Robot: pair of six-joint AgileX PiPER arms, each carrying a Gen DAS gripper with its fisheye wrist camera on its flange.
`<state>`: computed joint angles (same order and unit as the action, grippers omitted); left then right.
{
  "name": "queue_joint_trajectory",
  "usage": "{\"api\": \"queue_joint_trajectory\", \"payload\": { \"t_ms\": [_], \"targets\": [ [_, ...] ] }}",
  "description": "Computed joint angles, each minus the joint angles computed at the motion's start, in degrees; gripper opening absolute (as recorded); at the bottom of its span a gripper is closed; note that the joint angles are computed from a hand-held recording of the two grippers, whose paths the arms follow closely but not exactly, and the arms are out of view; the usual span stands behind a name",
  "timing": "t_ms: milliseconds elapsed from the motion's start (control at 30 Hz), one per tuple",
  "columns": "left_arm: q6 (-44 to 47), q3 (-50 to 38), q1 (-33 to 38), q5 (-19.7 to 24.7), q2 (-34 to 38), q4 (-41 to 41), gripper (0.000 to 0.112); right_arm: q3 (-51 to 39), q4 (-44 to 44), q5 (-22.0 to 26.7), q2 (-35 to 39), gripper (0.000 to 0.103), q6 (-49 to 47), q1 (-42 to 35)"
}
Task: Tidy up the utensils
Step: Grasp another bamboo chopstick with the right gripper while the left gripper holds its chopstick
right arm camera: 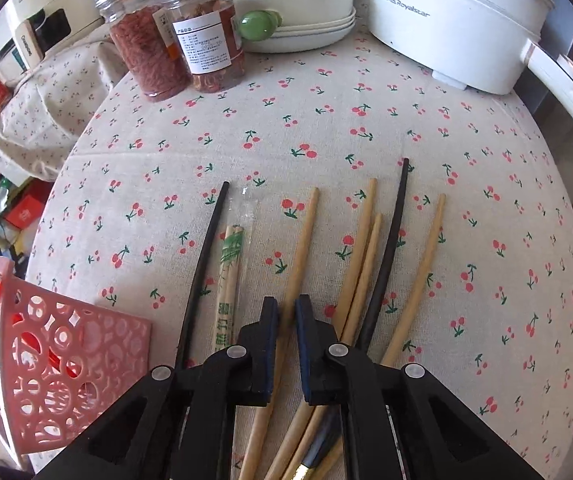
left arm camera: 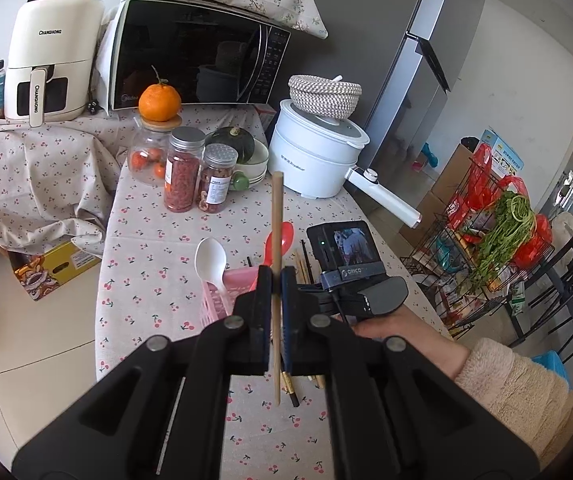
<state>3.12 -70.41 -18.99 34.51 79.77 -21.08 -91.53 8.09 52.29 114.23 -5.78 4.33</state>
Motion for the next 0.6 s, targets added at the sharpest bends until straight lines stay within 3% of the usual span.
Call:
{"api": "queue_joint_trajectory", "payload": {
  "t_ms": [200,367,500,600],
  "targets": [
    [1.05,0.92,0.49,-1.48,-1.65,-1.69,0.005,11.58,17.34,-2.95,-11.29,0.007,-15.82,-8.76],
    [1.46,1.47,0.9,-3.5,-3.37,-2.33,0.005,18.56,22.44,-2.21,-22.94,0.007,-21.8,-13.47],
    [1.03,2.83,1.21,-8.0,-4.9,-2.48,0.005,22.51,27.46,-1.18,-30.58,0.006,-25.8,-16.8],
    [-4.09,4.16,0.08,-13.24,-5.74,2.87,0.005,23.91,30.53,-0.66,-34.51,0.006,-27.4,-18.35]
  ]
}}
